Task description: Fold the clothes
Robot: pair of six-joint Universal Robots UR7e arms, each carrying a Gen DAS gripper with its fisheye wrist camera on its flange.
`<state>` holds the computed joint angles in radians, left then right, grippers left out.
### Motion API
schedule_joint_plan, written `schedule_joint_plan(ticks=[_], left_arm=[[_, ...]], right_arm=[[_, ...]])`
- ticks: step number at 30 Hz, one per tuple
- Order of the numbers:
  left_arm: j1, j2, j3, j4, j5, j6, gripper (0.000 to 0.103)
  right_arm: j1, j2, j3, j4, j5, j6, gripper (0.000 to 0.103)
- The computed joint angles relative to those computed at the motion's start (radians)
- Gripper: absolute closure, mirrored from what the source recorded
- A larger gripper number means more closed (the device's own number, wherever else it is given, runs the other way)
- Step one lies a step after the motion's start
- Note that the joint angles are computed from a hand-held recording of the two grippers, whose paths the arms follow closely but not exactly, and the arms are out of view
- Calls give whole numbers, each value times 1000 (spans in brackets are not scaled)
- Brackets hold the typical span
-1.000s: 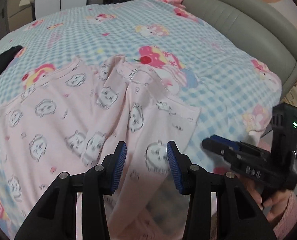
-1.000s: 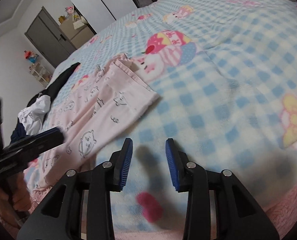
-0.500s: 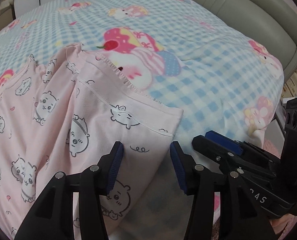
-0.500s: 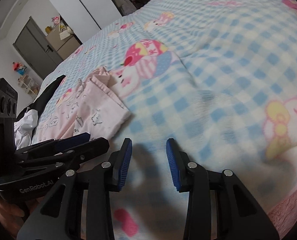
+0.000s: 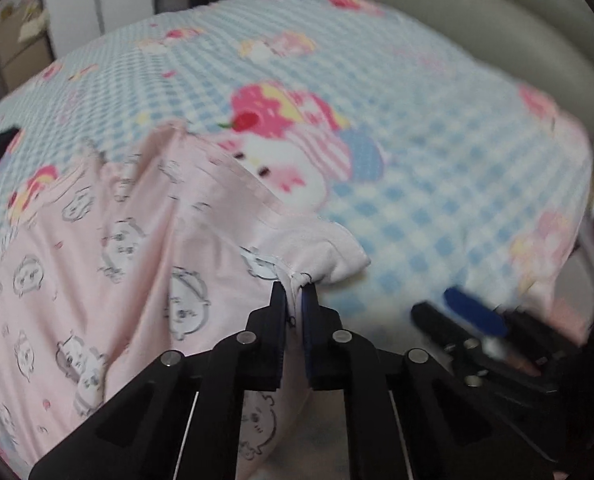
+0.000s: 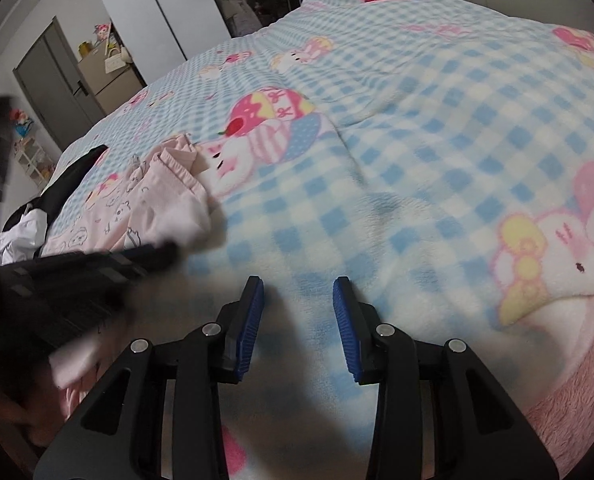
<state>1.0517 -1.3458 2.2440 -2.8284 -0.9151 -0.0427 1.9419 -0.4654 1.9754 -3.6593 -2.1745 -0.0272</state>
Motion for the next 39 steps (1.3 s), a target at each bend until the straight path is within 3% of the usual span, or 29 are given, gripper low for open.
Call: schedule_joint_plan(ticks=[3, 7, 12, 16, 21, 22, 26, 28, 31, 33, 35, 37, 39], left_arm=[[34, -136, 23, -20, -74, -24, 96], [81, -275, 25, 4, -24, -8, 96], [195, -376, -10, 30, -4, 8, 97], [280, -402, -16, 11, -51, 22, 97], [365, -407, -21, -37, -113, 43, 97], [383, -406, -25, -47, -119, 43, 97], [463, -393, -67, -39, -137, 45, 97], [505, -380, -95, -20, -182, 81, 97], [555, -354, -132, -1, -258, 144, 95], [577, -338, -144, -13, -314, 201, 93], [583, -313, -163, -4, -322, 252, 91], [577, -288, -175, -4, -287, 269, 90], [566, -266, -176, -38, -229, 255, 91]], right_arm=[[9, 16, -15, 7, -33, -21, 66], [25, 32, -24, 14, -73, -31, 66], [41, 28, -32, 30, -60, -24, 65], [65, 24, -78, 104, 39, -75, 65], [103, 85, -305, 395, 170, -199, 65], [113, 106, -355, 445, 178, -226, 65], [152, 241, -578, 601, 0, -319, 64], [144, 260, -623, 651, 10, -306, 64], [128, 253, -657, 708, 105, -299, 64], [140, 272, -703, 738, 116, -379, 62], [164, 316, -783, 791, 72, -495, 48], [187, 399, -902, 837, -24, -650, 48], [191, 454, -997, 885, -44, -696, 51]])
